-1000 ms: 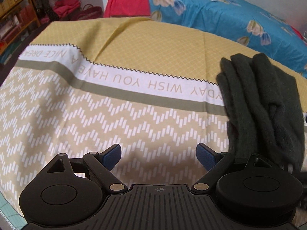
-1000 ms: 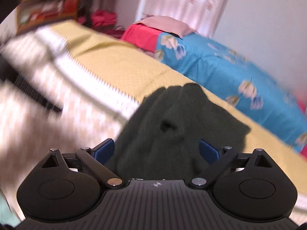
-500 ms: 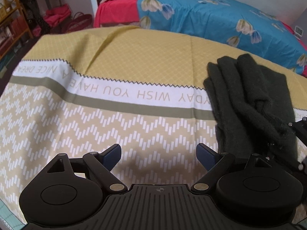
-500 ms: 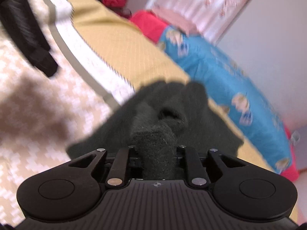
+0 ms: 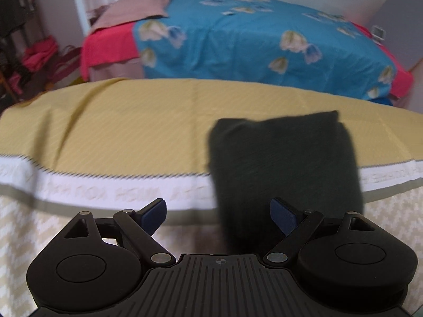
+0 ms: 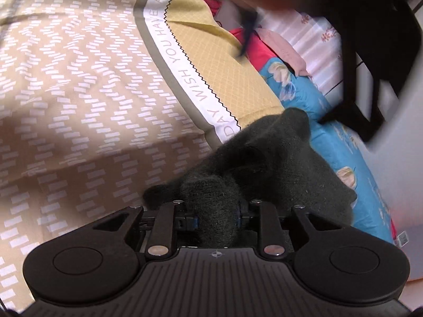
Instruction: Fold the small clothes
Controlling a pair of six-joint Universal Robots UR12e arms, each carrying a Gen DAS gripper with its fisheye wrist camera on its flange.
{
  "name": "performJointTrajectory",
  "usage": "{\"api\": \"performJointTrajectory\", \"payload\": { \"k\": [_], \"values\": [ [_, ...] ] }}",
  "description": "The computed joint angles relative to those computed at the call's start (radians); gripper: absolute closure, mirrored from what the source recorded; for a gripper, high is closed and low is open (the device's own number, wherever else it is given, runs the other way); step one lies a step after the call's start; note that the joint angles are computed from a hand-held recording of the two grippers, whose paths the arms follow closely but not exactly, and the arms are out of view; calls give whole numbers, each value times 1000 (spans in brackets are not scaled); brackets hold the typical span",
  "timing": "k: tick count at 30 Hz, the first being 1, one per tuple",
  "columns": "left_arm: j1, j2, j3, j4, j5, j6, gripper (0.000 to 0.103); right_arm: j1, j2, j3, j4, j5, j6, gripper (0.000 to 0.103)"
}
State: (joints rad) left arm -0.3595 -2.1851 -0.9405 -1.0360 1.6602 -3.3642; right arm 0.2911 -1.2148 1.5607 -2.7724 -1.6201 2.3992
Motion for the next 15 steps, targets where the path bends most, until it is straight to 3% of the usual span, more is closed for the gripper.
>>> {"api": "performJointTrajectory", "payload": {
  "k": [2, 5, 7, 8, 12, 15],
  "values": [
    [-10, -40, 51, -16, -4, 18, 0, -1, -6, 11, -13, 7, -15, 64],
    [-18, -90, 116, -104, 34, 35, 0, -23, -41, 33, 13, 69, 2, 54],
    [-12, -91, 100, -116, 45, 47, 0, -57, -72, 37, 75, 138, 62, 43],
    [-2, -75, 62, -89, 18, 45, 0, -80, -88, 41, 103, 180, 107, 36],
    [39, -38, -20, -25, -121, 26, 0, -201, -127, 33, 218, 368, 389, 30],
    [67, -49, -9, -65, -244, 20, 0, -283, -105, 2, 282, 479, 682, 27]
  ]
}}
